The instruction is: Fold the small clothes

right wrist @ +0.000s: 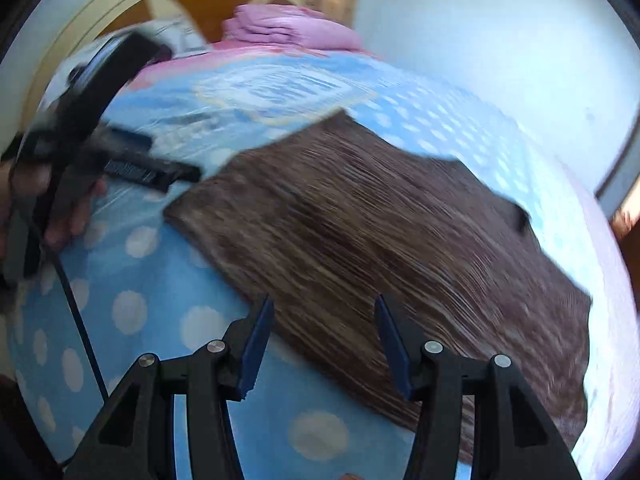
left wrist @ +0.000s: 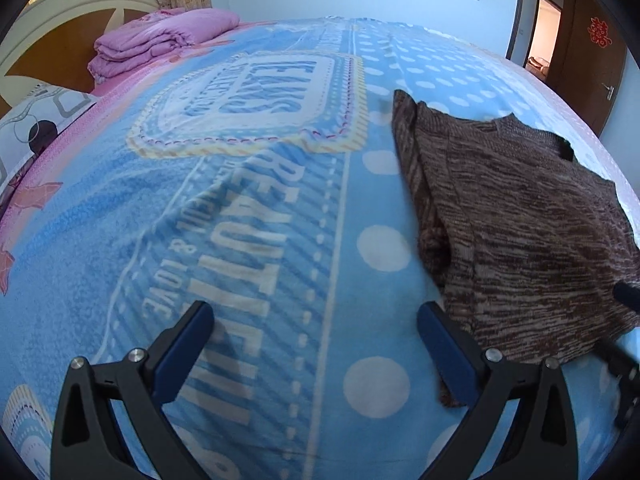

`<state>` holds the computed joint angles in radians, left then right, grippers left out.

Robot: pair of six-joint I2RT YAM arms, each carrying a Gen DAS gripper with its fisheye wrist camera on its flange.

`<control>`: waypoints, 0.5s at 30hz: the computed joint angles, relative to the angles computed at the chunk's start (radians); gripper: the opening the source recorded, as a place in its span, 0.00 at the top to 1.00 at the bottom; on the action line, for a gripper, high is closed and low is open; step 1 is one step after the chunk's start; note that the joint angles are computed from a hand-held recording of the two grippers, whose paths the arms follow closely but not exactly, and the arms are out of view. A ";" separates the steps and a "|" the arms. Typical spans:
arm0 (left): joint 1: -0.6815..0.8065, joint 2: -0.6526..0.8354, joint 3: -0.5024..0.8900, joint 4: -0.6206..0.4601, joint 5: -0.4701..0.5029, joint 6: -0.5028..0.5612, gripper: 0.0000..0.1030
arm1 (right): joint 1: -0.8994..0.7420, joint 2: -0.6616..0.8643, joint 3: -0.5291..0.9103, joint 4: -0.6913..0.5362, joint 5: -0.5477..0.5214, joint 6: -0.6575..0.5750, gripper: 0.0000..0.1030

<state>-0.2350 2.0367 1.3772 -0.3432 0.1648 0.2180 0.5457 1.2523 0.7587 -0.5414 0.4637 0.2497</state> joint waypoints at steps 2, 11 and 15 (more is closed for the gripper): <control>0.030 0.022 0.051 -0.027 0.053 -0.020 0.00 | 0.038 0.069 0.023 0.039 0.012 -0.028 0.48; 0.026 0.108 0.243 -0.051 0.122 -0.050 0.00 | 0.126 0.295 0.144 0.109 0.107 -0.073 0.48; -0.021 0.162 0.328 -0.064 0.084 -0.035 0.00 | 0.123 0.337 0.168 0.133 0.121 -0.082 0.48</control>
<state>-0.2556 2.1987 1.7053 -0.4074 0.2487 0.1834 0.6685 1.5892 0.9265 -0.4086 0.5847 0.1678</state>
